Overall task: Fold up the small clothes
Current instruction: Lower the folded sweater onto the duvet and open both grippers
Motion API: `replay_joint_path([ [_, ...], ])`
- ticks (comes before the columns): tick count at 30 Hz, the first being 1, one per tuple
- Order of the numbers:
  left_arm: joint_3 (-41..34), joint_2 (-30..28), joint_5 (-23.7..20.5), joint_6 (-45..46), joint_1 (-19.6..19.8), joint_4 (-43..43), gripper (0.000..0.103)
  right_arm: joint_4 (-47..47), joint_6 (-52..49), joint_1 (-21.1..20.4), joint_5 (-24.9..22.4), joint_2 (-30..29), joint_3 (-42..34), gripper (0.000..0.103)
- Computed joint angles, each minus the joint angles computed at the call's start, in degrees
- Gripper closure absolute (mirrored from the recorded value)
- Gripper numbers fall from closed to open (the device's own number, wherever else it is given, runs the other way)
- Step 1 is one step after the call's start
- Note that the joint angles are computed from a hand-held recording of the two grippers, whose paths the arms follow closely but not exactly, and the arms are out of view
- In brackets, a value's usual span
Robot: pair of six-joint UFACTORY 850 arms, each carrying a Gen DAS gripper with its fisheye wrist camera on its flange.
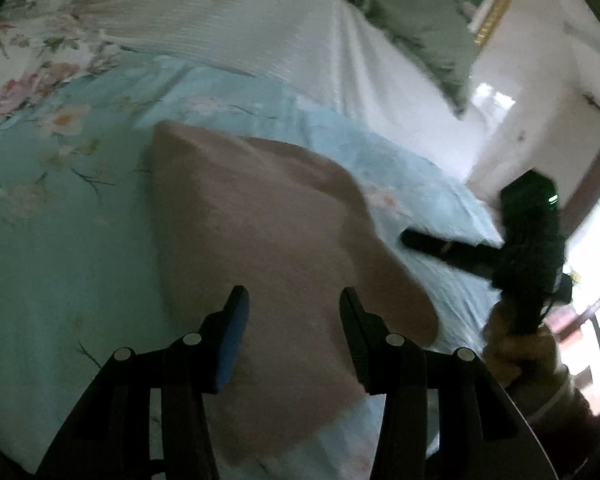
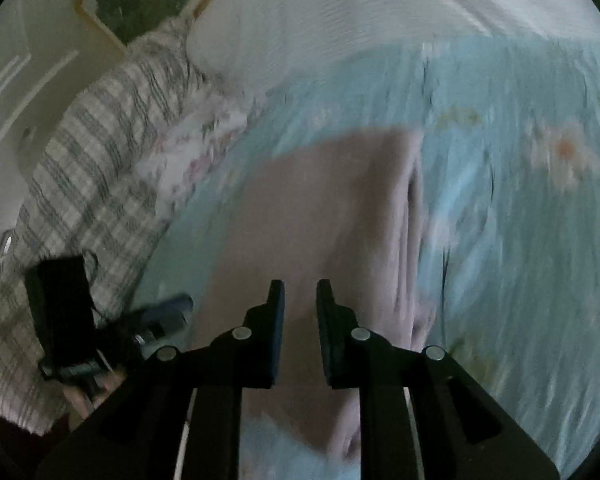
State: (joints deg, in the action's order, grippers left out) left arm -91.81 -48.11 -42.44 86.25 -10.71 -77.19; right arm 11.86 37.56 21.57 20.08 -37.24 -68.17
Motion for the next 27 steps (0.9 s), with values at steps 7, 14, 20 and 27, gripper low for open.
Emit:
replay_joint_path([
  [7,6.5,1.9,7.5,1.9,-1.2,6.3,0.071,12.8,-8.0,1.0,-0.3,-1.3,3.2,0.103],
  [14,7.2,1.0,7.5,3.9,-0.5,2.2,0.076,23.9,-20.5,1.9,-1.3,-1.7,1.8,0.103],
  [20,8.9,1.7,9.2,7.3,-1.1,-1.5,0.076,25.0,-20.6,2.9,0.5,-1.5,3.2,0.103],
  [27,9.0,1.9,10.6,6.3,-1.5,-1.9,0.076,32.4,-25.4,4.1,0.6,0.6,3.8,0.098],
])
